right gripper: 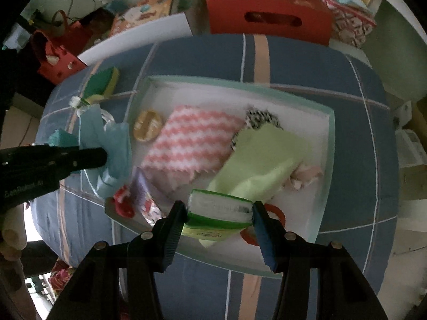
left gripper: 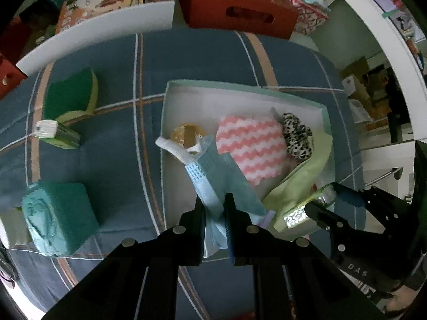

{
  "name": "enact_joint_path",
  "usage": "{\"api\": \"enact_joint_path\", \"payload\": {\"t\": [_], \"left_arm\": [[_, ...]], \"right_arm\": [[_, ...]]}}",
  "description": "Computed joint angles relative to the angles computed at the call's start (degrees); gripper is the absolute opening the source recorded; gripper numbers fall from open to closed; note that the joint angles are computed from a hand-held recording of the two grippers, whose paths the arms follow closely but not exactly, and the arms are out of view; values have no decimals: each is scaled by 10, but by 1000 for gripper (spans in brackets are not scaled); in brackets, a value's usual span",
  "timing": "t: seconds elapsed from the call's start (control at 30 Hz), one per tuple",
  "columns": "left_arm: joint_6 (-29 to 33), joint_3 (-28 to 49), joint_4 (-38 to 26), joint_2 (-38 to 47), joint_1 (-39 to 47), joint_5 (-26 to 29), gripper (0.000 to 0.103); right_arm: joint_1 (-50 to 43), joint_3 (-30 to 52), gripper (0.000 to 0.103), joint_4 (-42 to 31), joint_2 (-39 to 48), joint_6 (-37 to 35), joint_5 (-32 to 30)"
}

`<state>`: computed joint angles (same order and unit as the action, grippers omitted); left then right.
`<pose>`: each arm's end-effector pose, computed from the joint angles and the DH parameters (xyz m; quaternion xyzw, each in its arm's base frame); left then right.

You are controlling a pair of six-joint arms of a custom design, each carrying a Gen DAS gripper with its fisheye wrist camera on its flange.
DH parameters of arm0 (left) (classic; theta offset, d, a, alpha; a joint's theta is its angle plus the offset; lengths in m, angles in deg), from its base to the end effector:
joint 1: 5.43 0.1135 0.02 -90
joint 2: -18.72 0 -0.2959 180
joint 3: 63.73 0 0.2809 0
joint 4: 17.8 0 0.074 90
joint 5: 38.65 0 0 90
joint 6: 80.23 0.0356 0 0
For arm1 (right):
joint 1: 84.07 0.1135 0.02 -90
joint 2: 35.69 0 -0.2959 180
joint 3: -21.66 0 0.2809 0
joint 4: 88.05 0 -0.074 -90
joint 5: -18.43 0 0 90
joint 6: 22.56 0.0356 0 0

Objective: Organize soft objects
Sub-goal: 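Carry the mask with the left tool while the right tool carries the wipes pack into the tray, then open both tools over the tray and withdraw them toward the sponge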

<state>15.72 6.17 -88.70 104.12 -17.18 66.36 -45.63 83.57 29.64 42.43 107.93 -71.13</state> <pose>0.2661 -0.0648 0.2252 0.1565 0.9785 -0.1320 0.0245 0.1965 0.1556 0.2172 0.0182 0.9948 0.0606 0.0796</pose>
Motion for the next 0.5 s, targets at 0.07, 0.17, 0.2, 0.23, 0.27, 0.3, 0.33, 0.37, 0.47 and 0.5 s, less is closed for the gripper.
{"api": "enact_joint_path", "payload": {"t": [0.07, 0.17, 0.2, 0.23, 0.27, 0.3, 0.33, 0.37, 0.47, 0.5], "left_arm": [[-5, -5, 12, 15, -7, -1, 14], [-13, -8, 29, 39, -11, -8, 15], [-15, -8, 34, 46, -12, -7, 16], [-16, -9, 39, 53, -11, -4, 23], [-18, -8, 42, 60, -10, -1, 30], [-19, -8, 44, 64, -9, 1, 49], [-19, -8, 45, 68, -8, 1, 66], [-18, -6, 47, 68, -5, 2, 69], [-12, -2, 46, 63, 4, 6, 72], [-10, 0, 45, 61, 6, 3, 76]], "right_arm": [[-4, -7, 54, 9, 7, -3, -9], [-16, -16, 55, 23, 18, -5, -28], [-21, -18, 55, 26, 20, -5, -32], [-24, -19, 55, 27, 22, -5, -33], [-26, -18, 55, 26, 23, -6, -33], [-29, -17, 55, 26, 24, -7, -34], [-31, -16, 55, 24, 24, -7, -34], [-33, -14, 56, 21, 23, -7, -33], [-33, -4, 61, 7, 21, -9, -27], [-33, 0, 62, 3, 19, -9, -24]]}}
